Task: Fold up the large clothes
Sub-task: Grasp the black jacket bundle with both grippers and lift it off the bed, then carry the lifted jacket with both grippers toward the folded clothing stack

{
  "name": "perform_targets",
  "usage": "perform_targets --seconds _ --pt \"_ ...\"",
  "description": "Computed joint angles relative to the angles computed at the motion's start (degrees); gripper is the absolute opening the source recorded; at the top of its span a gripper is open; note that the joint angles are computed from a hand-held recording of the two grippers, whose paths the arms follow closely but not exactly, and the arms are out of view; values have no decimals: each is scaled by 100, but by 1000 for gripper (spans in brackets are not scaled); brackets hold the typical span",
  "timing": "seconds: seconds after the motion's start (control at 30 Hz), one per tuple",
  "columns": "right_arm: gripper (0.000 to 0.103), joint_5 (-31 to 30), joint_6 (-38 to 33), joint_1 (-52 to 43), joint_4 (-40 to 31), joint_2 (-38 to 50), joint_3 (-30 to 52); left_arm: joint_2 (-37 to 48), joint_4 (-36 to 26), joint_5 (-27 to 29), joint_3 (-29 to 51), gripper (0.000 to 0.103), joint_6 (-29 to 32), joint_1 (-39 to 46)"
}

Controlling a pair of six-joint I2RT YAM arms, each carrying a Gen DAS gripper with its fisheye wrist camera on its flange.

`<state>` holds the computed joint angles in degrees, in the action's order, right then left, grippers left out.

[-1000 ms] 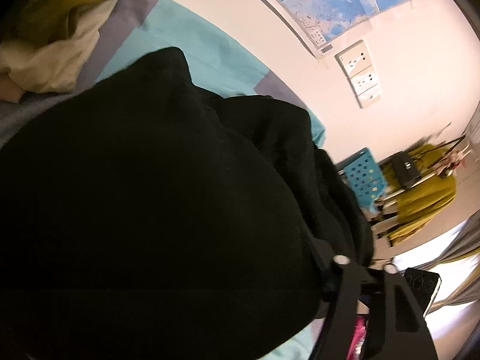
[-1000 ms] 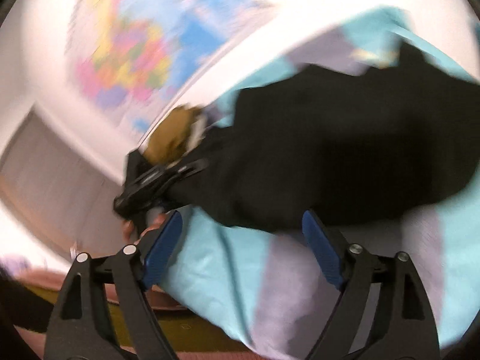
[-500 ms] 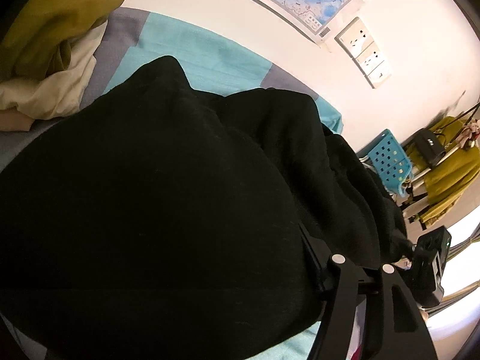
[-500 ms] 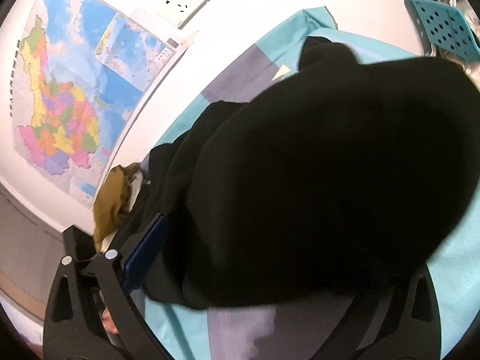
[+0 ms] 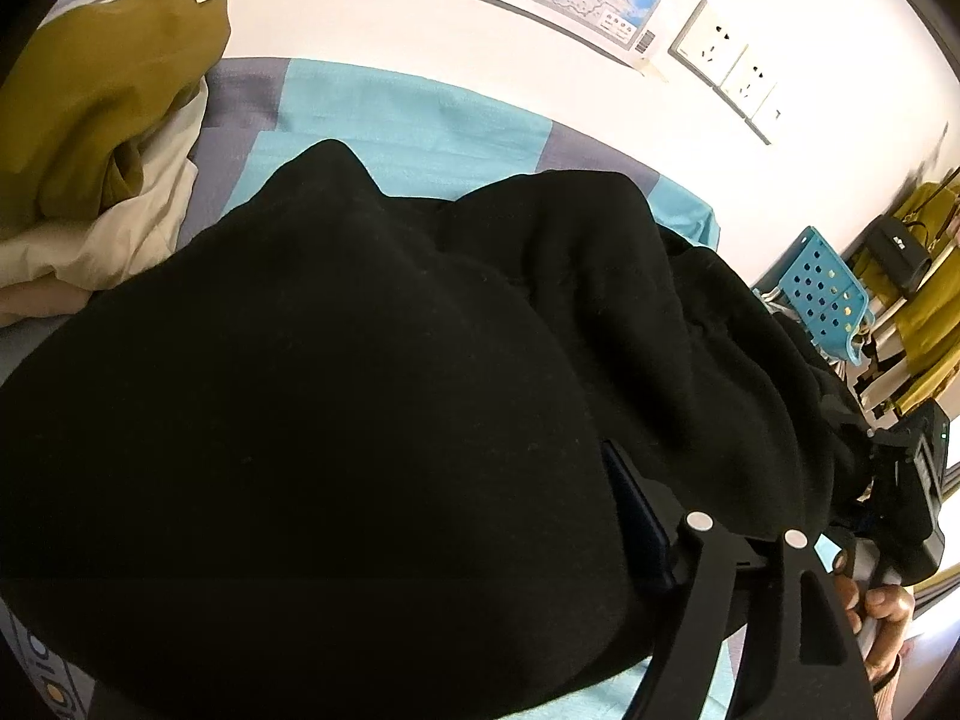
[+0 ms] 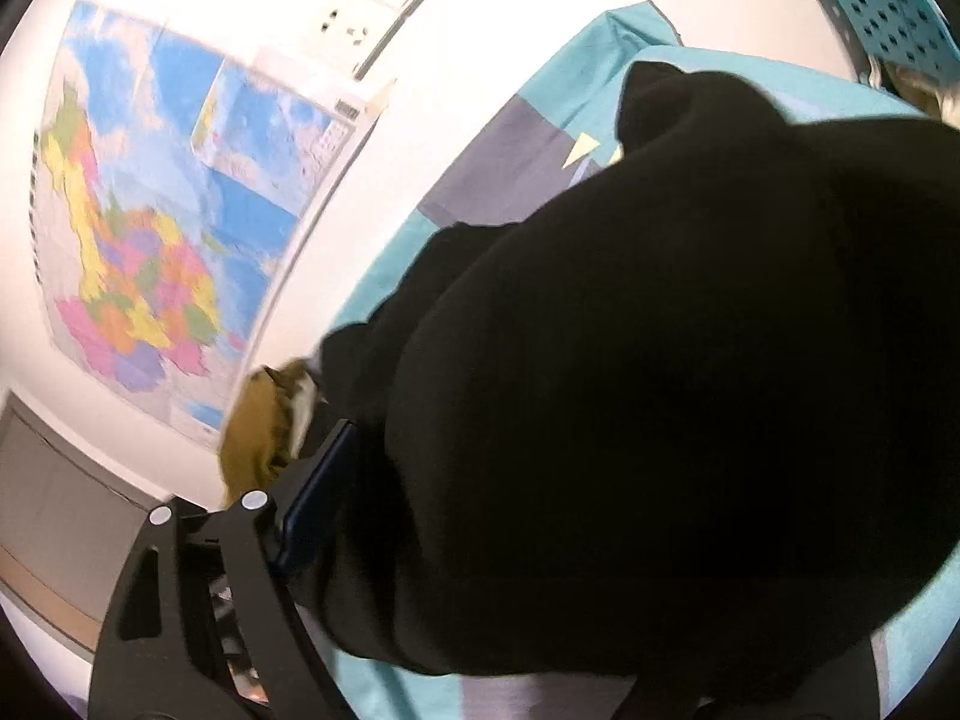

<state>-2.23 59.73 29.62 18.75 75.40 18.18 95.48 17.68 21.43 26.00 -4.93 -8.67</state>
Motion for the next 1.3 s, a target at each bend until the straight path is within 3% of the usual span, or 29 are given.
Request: perform_targets --seconds 0.27,0.33,0.43,0.5,0.6,0.67,0.73,0.83,1.03,1.3 --pt "81 287 -345 150 -310 513 442 129 308 -204 -63 81 48 -108" --pt "64 242 -406 88 -280 562 405 201 369 -178 -43 84 92 -93" --pt "56 13 -407 -79 -47 487 201 295 533 -129 -48 86 138 -82" --pt "56 -84 -435 -121 22 522 202 336 647 -134 -67 85 141 -96" --pt "68 -129 -492 -97 193 648 257 384 771 -178 -89 76 121 -126" --pt "66 -113 -518 -89 231 778 327 456 957 -125 -108 71 35 -100" --pt "38 -399 -509 -209 537 950 274 414 822 -130 -50 59 6 -99" --pt "25 -641 -719 -239 498 731 286 73 384 -305 39 44 330 -186" --pt "22 -505 -1143 -26 -478 -373 644 -800 -488 120 174 40 692 123" --pt "21 -356 -1533 319 -1230 -808 1519 -2079 -1866 830 585 39 1077 778"
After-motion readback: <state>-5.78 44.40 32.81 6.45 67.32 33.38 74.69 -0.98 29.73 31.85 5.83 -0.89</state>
